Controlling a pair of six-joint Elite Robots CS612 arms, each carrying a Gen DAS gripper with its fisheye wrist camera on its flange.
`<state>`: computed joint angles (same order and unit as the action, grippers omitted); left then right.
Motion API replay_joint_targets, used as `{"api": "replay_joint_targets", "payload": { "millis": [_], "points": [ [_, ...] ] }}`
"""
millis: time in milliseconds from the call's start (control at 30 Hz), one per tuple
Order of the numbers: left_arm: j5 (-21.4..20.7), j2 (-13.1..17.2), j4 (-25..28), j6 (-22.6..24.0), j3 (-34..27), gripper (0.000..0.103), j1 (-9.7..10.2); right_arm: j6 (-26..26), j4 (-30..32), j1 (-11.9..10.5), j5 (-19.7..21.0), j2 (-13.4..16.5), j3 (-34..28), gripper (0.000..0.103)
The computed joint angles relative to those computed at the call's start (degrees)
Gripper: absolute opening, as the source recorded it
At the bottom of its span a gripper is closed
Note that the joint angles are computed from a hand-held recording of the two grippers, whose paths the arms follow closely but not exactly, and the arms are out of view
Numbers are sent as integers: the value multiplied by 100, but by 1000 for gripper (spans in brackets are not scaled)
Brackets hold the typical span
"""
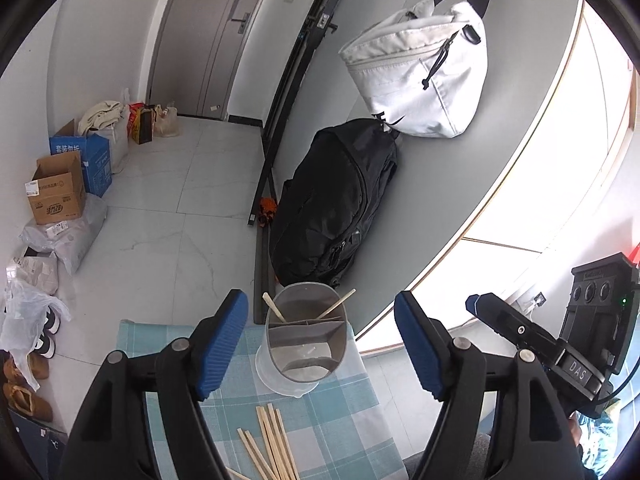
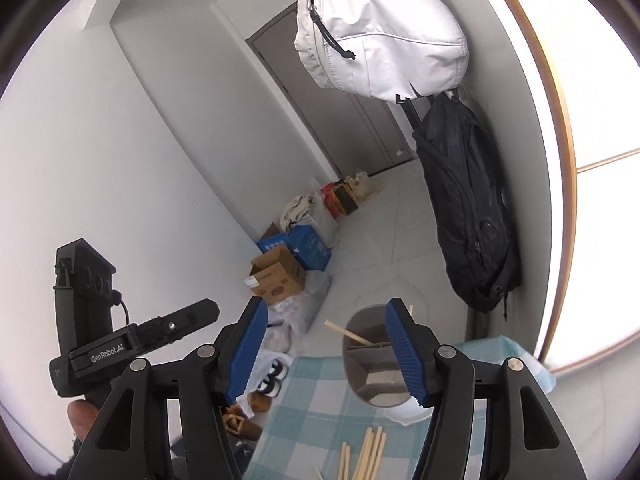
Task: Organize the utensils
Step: 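Withdraw both open tools from the holder back toward the chopstick pile, then grasp another chopstick from the pile with the right tool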
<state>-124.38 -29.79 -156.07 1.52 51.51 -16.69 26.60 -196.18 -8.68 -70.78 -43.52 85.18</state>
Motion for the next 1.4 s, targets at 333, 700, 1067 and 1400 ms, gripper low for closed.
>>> {"api": "replay_joint_targets", "payload": {
  "millis": [333,700,1067,1400],
  "points": [
    [48,-229,-535,-90,687,74,93,-409,104,135,65,-165,502,64],
    [424,147,-914,-973,836,84,339,-1857,2392,452,686,236,-18,46],
    [730,540,-594,-1426,443,84,539,-3319,5109,956,259,1147,-1635,22],
    [307,679,-361,-1755,258,84,712,-4570,6640,1304,-1189,1572,-2582,22]
  ]
}}
